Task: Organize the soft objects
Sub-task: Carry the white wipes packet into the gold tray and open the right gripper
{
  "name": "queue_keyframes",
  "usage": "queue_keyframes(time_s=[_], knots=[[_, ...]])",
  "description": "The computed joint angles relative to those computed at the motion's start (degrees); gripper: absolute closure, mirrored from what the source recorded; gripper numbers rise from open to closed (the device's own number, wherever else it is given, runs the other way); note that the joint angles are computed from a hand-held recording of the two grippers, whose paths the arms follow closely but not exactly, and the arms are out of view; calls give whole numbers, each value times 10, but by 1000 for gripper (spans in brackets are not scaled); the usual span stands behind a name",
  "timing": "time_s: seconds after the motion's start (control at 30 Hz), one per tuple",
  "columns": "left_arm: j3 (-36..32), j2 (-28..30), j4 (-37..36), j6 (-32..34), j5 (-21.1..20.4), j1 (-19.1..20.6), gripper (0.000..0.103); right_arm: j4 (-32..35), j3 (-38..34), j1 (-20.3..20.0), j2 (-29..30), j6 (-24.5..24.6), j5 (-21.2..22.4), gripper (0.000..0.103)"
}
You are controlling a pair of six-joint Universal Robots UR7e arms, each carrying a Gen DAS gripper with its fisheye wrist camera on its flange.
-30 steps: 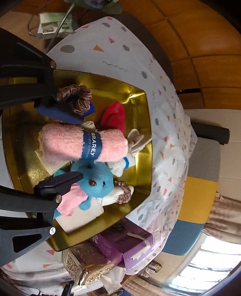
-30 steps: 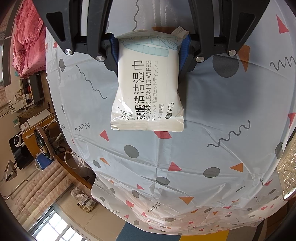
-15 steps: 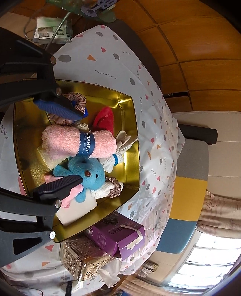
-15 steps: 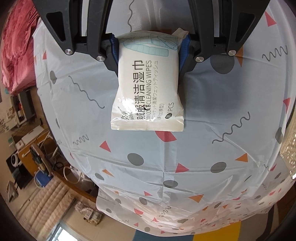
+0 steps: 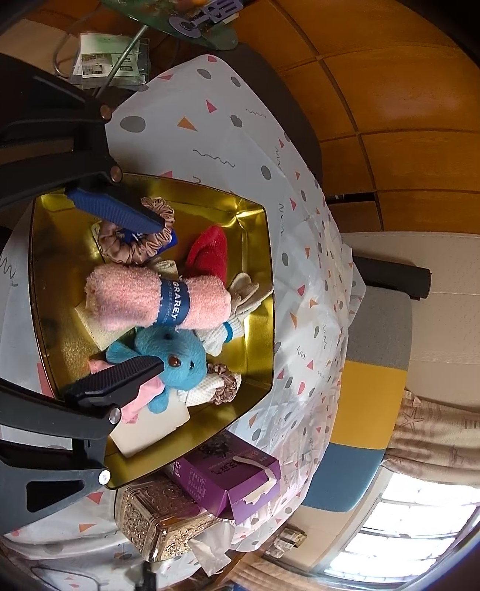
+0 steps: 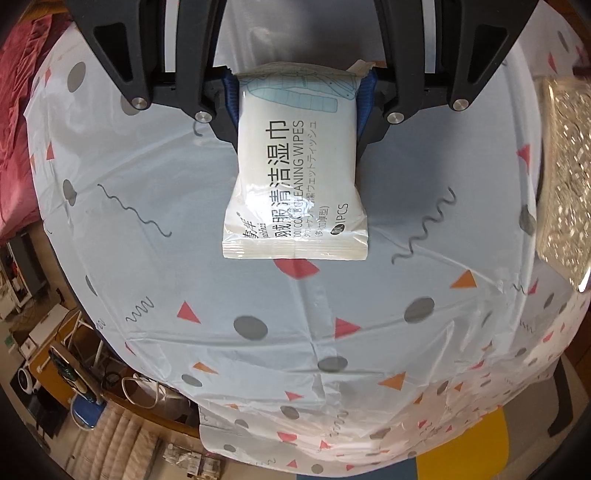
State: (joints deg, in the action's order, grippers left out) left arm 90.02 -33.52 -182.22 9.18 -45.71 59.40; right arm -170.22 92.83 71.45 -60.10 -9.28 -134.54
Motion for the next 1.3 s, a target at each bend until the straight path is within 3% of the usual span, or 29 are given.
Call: queue_keyframes(time_s=[0.1, 0.23, 0.4, 0.5, 0.63, 0.77, 1.0, 1.2, 1.3], knots=[[0, -1, 1, -4, -1, 3, 33, -22, -16, 21, 2, -12, 5, 54], [-2, -1, 7, -11, -2, 7, 32, -71, -44, 65, 9, -63, 5, 54], [-5, -2, 1, -17, 2, 11, 32, -145, -73, 144, 28, -164, 44, 54], [-5, -4, -5, -19, 6, 13, 32, -151, -92, 192, 52, -219, 79, 54], [-4, -7, -9, -24, 12, 15, 32, -100, -107, 239, 93, -246, 134, 54], [-3, -10, -12, -25, 13, 18, 32, -17, -141, 260, 157, -246, 162, 54], [1, -14, -27, -18, 26, 20, 32, 117, -260, 251, 282, -206, 140, 54], [-3, -11, -20, -21, 28, 23, 32, 205, -362, 226, 357, -168, 92, 55], [-7, -9, -12, -26, 28, 25, 32, 218, -404, 223, 394, -177, 59, 55]])
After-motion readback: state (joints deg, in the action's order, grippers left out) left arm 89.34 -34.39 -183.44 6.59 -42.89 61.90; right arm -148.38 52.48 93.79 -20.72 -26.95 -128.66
